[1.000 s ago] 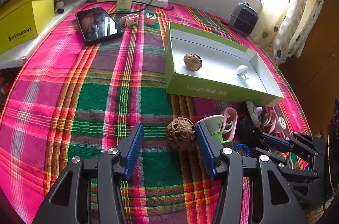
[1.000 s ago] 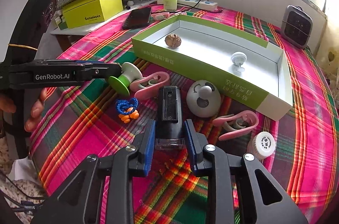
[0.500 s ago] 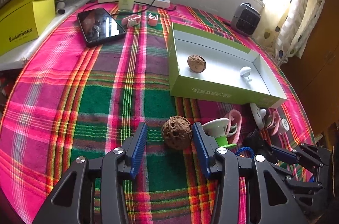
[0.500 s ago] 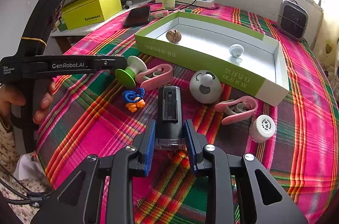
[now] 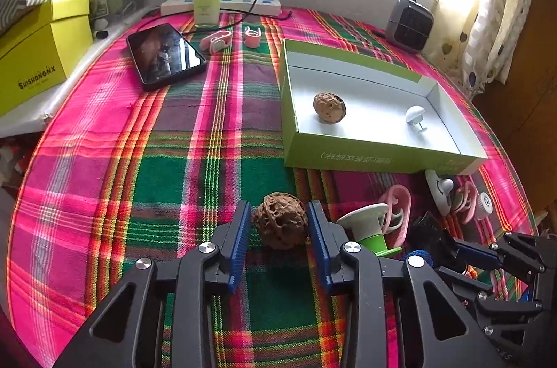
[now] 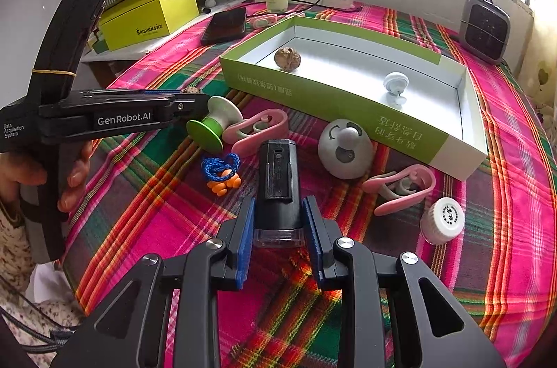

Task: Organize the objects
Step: 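Grasp the carved walnut with the left gripper while the right gripper grasps the black device, then lift and carry the walnut and black device over the box with both grippers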

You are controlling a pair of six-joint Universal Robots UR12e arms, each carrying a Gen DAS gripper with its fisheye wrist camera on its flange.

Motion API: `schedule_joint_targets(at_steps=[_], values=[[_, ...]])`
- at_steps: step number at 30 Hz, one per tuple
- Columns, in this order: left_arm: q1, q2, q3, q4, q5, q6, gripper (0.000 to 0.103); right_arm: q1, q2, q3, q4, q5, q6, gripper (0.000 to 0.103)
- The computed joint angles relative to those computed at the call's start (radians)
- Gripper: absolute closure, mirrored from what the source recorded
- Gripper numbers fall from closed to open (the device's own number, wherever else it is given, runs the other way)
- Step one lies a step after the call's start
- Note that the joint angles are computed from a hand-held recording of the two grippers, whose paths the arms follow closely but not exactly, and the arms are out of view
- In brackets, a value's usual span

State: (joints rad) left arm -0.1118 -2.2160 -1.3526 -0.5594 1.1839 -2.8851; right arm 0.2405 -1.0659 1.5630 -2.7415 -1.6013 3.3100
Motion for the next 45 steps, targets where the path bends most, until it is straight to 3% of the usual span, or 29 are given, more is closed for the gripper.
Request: schedule_joint_targets(at_steps=[27, 45], values=[[0.003, 0.011, -0.017, 0.02, 0.005, -0.021, 0.074, 0.006, 0.01, -0.012, -0.013, -0.029, 0.044, 0.075], [0.005, 0.04, -0.049, 0.04, -0.027, -0.019, 0.074, 0.006, -0.009, 0.02, -0.083, -0.039, 0.075, 0.075]])
